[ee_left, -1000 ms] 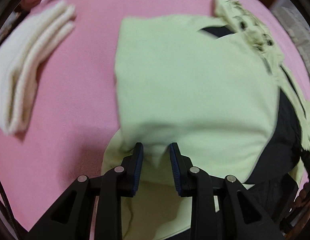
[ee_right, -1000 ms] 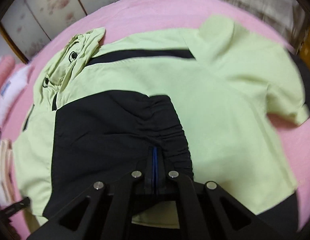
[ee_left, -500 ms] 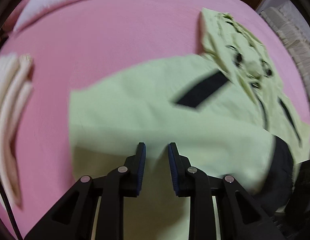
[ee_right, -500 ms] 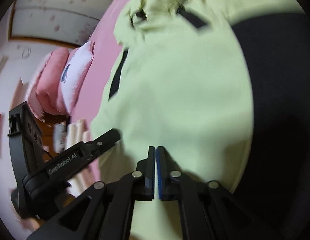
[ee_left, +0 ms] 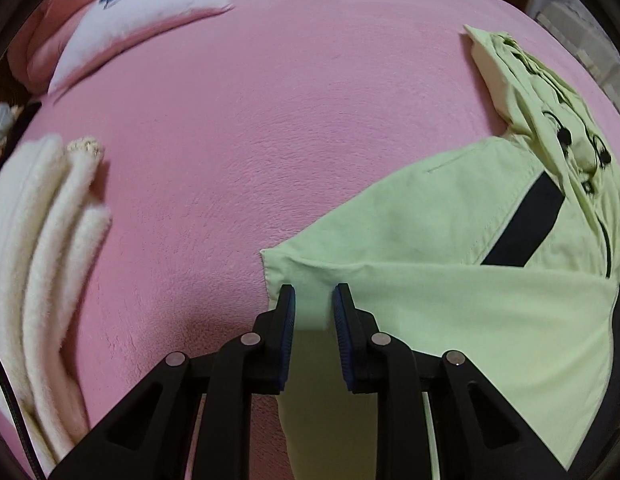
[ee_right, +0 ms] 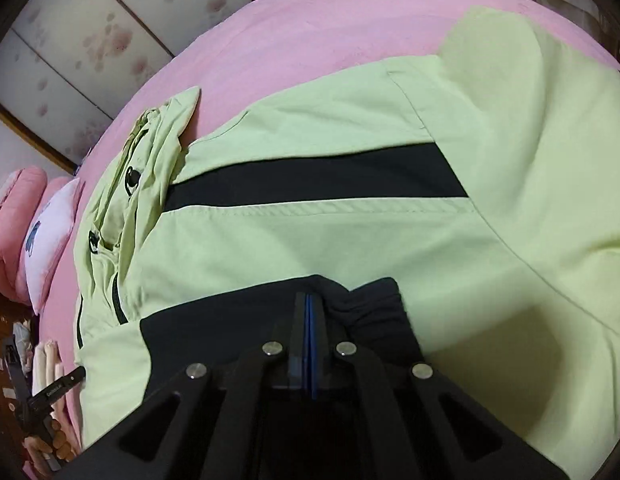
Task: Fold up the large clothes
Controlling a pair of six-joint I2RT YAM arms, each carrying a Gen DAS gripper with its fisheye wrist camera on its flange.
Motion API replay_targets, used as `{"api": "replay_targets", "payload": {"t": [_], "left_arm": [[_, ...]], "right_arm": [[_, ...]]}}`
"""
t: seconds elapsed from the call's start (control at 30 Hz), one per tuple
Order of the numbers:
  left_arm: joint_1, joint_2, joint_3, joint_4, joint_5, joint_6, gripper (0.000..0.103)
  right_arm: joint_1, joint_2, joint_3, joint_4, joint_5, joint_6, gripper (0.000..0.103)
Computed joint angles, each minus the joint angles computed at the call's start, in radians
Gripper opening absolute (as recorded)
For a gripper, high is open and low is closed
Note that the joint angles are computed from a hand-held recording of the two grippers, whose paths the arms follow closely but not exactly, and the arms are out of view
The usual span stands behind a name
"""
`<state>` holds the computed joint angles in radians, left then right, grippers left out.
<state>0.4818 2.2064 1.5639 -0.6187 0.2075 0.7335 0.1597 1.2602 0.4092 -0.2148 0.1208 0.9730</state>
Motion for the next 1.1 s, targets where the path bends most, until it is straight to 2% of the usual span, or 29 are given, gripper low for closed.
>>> {"api": "replay_targets", "payload": {"t": [0.1,0.17,0.27,0.33,0.4,0.57,0.7,0.73,0.8,0.87,0.9,0.93,0.97,1.1], "left_arm": [[0.008,-0.027,-0.016,-0.007,0.014,-0.012,0.019],[0.025,-0.066,-0.027,-0.023,0.019,-0.006,0.019],[0.034,-0.128,-0.063,-0.022,0.01,0.01,0.02],[0.039,-0.162,-0.078,-0.057,-0.003,0.011,0.024],[0.037,-0.192,-0.103,-0.101,-0.003,-0.001,0.029],[0.128,-0.317,-0.244,-0.16,-0.012,0.121,0.048],[0.194,-0.409,-0.344,-0.202,-0.078,0.217,0.056],[0.233,-0.435,-0.375,-0.218,-0.081,0.259,0.058],[0.261,-0.455,-0.378,-0.275,-0.101,0.302,0.06],[0.284,-0.482,-0.386,-0.314,-0.113,0.337,0.064],[0.296,-0.496,-0.389,-0.337,-0.117,0.356,0.069],[0.305,-0.512,-0.392,-0.355,-0.118,0.37,0.073],[0.315,-0.529,-0.394,-0.377,-0.119,0.385,0.073],[0.347,-0.596,-0.414,-0.465,-0.12,0.417,0.076]], "right_arm": [[0.078,0.093,0.125,-0.14,0.106,-0.012,0.0],[0.134,0.114,0.193,-0.258,0.159,0.041,0.0],[0.219,0.096,0.259,-0.352,0.182,0.126,0.003],[0.298,0.089,0.302,-0.432,0.209,0.212,0.003],[0.393,0.108,0.359,-0.503,0.199,0.314,0.003],[0.671,0.143,0.432,-0.611,0.173,0.585,0.003],[0.806,0.238,0.524,-0.631,0.113,0.685,0.003],[0.798,0.265,0.55,-0.626,0.099,0.674,0.004],[0.846,0.276,0.586,-0.65,0.068,0.724,0.011],[0.877,0.295,0.629,-0.684,0.057,0.76,0.036],[0.893,0.299,0.657,-0.719,0.059,0.783,0.043],[0.907,0.301,0.679,-0.747,0.063,0.802,0.055],[0.914,0.298,0.693,-0.762,0.067,0.813,0.063],[0.905,0.26,0.688,-0.751,0.069,0.804,0.065]]}}
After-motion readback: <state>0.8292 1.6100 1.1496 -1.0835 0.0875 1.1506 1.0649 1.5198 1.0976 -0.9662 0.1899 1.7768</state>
